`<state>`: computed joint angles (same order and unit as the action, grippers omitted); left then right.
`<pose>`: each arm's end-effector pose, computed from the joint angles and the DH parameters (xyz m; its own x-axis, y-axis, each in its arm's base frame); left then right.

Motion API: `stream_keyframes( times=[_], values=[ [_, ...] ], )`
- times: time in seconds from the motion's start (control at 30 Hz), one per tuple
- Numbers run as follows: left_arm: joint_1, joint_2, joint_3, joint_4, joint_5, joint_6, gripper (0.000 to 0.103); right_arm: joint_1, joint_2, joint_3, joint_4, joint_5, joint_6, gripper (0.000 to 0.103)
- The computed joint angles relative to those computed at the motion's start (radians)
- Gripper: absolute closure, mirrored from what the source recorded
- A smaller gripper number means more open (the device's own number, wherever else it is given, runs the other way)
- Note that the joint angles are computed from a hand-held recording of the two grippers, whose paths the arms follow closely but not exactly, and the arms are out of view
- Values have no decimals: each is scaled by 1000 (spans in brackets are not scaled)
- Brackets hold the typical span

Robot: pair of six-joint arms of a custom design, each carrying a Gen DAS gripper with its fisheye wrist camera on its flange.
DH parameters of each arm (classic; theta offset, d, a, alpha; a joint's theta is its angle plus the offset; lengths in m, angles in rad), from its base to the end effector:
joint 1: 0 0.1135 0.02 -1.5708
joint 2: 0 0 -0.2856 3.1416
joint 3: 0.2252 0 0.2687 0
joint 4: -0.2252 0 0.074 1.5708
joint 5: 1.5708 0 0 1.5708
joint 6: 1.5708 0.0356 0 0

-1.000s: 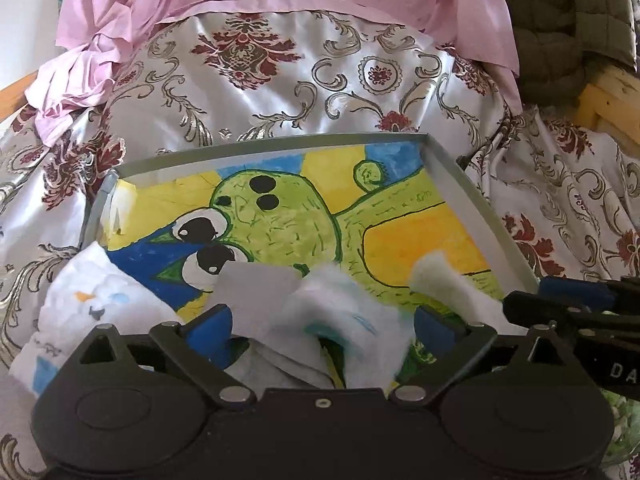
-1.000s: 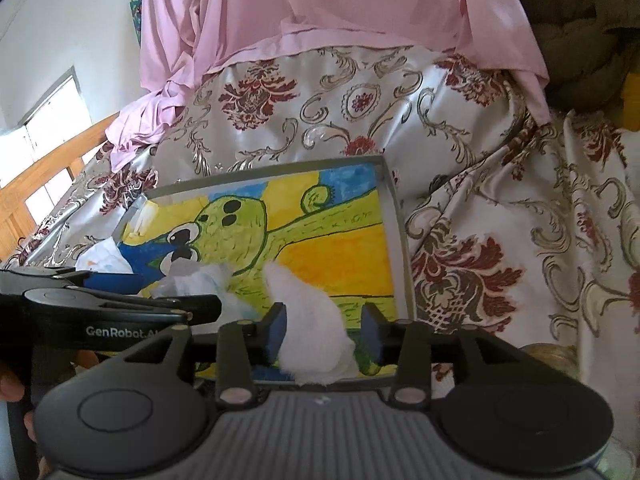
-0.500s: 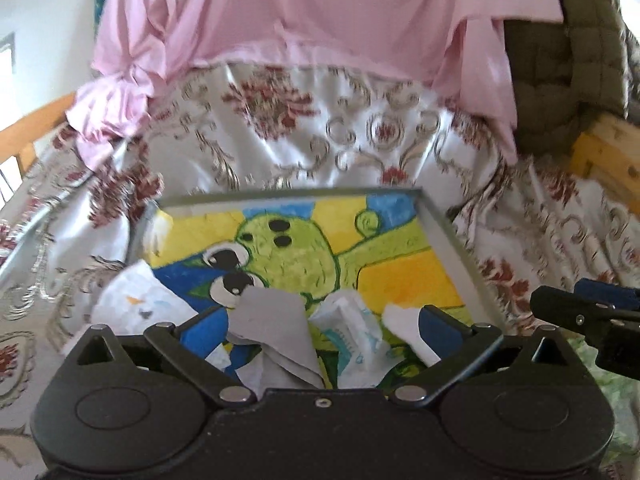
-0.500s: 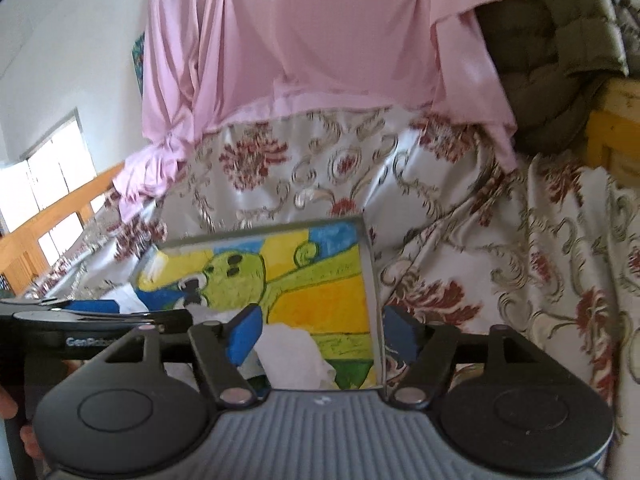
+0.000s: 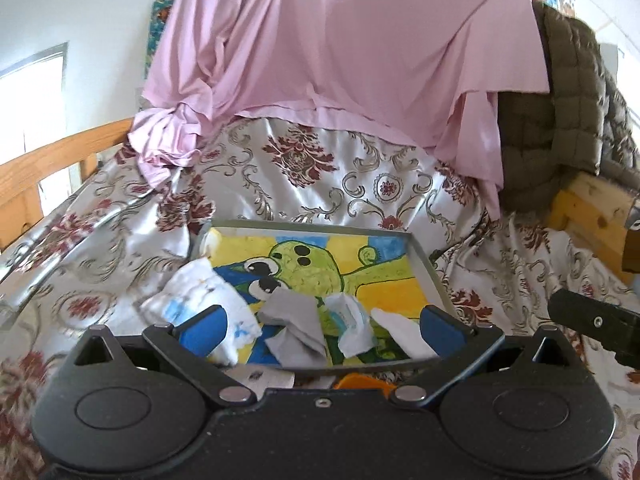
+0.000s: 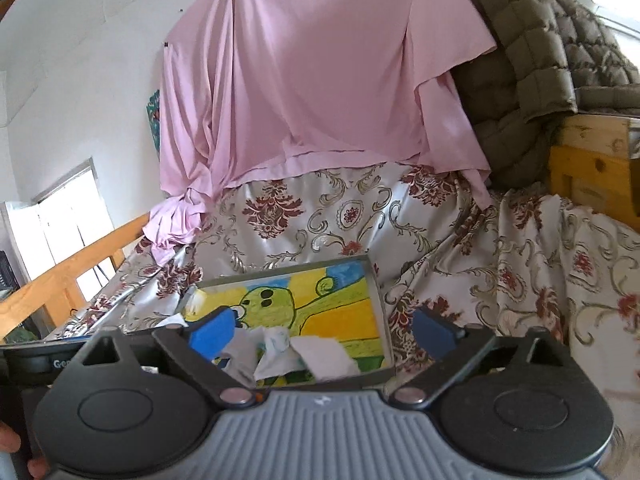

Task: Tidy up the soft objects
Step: 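Open the right tool to drop the cloth while the left tool releases the tissue packet into the tray, then withdraw both open tools from the tray back toward the pile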

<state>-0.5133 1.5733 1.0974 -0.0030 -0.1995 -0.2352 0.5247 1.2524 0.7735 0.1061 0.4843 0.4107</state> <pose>0.3325 -0.1793 0.2823 -0.4668 0.0009 -0.8844 0.2255 0.9671 -0.1180 0.2584 0.1304 0.2789 -0.3162 0.2253 -0.9216 0.0635 0.9743 0.2164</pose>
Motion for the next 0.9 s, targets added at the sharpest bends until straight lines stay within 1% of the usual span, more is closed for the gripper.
stream_keyframes(
  times=[0.13, 0.23, 0.37, 0.5, 0.57, 0.73, 0.83, 0.87, 0.9],
  values=[
    [-7, -129, -123, 13, -6, -5, 1, 116, -86, -52, -48, 143, 40, 0],
    [-10, -218, -204, 18, -16, -14, 1, 209, -145, -87, -102, 244, 92, 0],
    [-22, -325, -293, -6, -37, -37, 1, 319, -194, -102, -199, 359, 184, 0],
    [-37, -420, -360, -36, -58, -37, 1, 425, -211, -100, -297, 457, 277, 0],
    [-48, -460, -386, -47, -73, -38, 1, 477, -208, -92, -355, 498, 341, 0],
    [-74, -555, -465, -62, -99, -25, 1, 602, -177, -56, -547, 591, 559, 0],
    [-77, -599, -497, -102, -89, -30, 1, 650, -157, -33, -645, 627, 673, 0],
    [-78, -620, -510, -120, -86, -39, 1, 658, -144, -17, -699, 626, 730, 0],
    [-79, -639, -524, -134, -84, -51, 1, 671, -122, 6, -778, 625, 816, 0]
  ],
)
